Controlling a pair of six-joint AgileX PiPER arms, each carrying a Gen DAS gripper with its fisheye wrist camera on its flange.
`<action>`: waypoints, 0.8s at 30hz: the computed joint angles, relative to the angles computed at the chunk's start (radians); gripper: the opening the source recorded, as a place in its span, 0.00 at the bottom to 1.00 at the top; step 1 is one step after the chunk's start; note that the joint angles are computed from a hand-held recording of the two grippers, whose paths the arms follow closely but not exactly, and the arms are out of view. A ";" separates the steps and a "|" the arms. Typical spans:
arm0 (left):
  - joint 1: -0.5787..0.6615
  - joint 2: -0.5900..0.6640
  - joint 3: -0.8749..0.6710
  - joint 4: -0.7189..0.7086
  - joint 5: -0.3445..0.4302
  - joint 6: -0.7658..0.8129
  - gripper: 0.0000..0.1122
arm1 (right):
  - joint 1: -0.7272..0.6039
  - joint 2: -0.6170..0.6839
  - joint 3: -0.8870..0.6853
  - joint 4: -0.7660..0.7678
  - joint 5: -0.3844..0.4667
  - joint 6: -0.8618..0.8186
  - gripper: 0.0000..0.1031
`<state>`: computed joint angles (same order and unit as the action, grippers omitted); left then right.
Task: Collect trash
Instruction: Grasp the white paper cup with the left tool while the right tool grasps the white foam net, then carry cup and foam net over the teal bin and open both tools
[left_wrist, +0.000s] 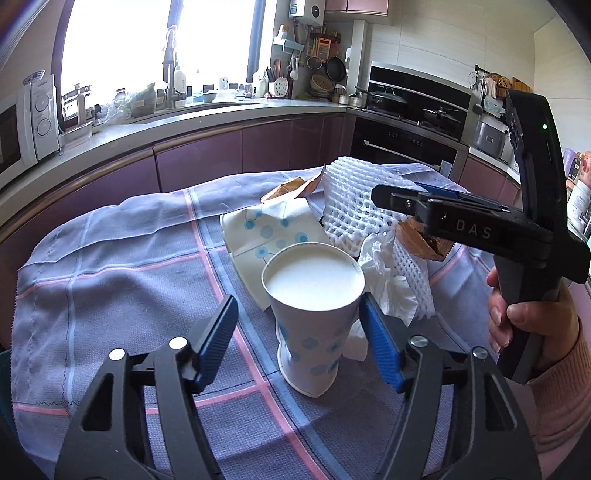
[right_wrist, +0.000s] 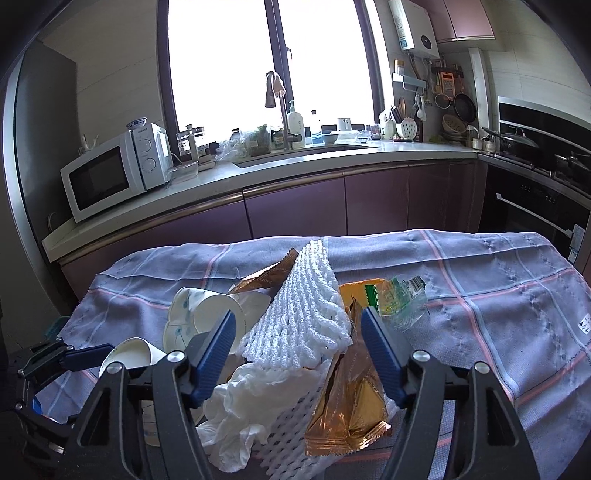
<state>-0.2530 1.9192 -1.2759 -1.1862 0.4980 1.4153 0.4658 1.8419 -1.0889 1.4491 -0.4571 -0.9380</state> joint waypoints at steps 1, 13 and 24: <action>0.006 0.012 -0.013 0.016 0.018 -0.016 0.48 | -0.003 0.001 -0.001 0.005 0.003 -0.002 0.47; 0.094 -0.043 0.049 -0.097 0.108 0.109 0.41 | -0.026 -0.091 0.100 -0.297 0.027 0.339 0.09; 0.384 -0.178 0.122 -0.149 0.243 0.192 0.41 | 0.109 -0.144 -0.003 -0.343 0.041 0.273 0.09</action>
